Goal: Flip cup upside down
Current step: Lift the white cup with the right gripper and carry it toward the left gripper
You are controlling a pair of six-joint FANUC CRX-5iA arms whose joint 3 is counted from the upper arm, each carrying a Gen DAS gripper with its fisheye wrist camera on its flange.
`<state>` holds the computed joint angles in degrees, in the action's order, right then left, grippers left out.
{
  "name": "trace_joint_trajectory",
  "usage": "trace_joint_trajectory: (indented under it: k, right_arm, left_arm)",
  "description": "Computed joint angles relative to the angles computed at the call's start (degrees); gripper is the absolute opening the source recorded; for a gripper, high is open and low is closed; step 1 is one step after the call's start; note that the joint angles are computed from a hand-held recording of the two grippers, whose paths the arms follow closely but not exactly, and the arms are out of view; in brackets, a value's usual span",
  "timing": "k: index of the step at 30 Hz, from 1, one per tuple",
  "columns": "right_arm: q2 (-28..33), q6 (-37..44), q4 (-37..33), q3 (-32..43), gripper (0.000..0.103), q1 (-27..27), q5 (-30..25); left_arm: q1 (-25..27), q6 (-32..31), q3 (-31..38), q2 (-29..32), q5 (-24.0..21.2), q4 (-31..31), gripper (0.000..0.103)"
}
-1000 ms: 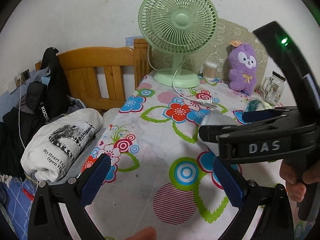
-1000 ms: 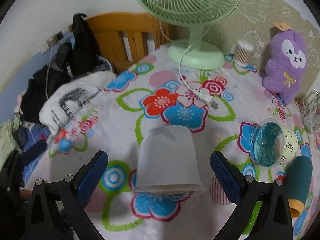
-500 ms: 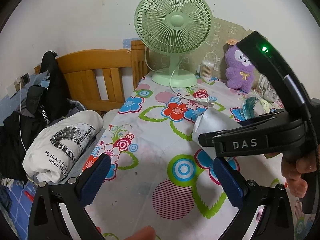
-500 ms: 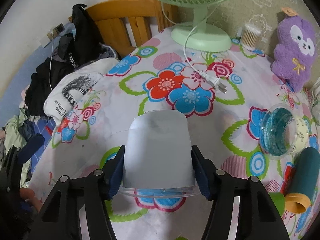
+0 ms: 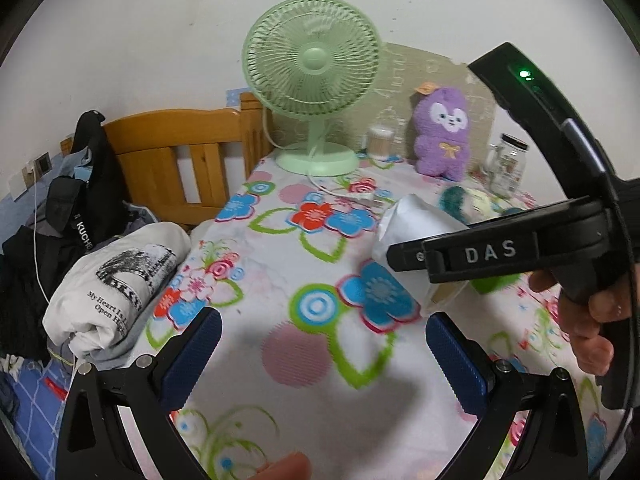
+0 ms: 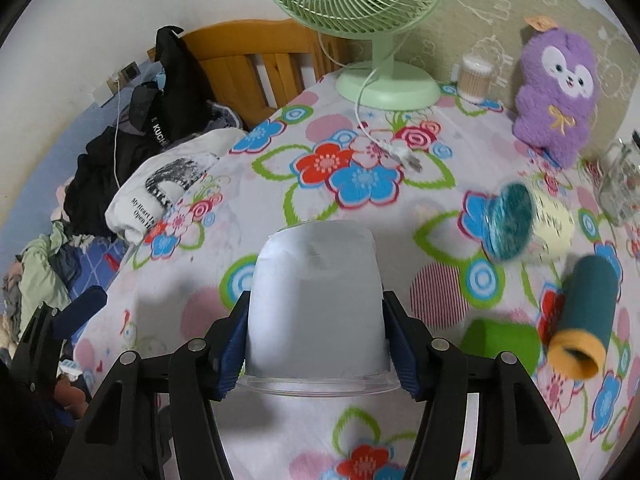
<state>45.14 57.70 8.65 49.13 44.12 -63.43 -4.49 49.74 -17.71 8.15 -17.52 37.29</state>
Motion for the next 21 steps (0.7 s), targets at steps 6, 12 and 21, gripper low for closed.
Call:
trace_joint_trajectory:
  k: [6,12,21]
  right_arm:
    - [-6.66,-1.77,0.94,-11.44,0.064,1.27,3.93]
    - [-11.48,-6.47,4.44,-20.99,0.064,3.74,4.48]
    - [-16.58,-12.42,6.64,-30.99,0.064,6.44,7.09]
  left_arm:
    - [-1.56,-4.58,-4.08,-2.73,-1.51,4.27,0.103]
    - [-2.61,-9.18,-9.36,-5.78,-2.78,9.92,0.103]
    - [-2.79,-7.41,-12.66,-7.51,-5.95,8.25,0.103]
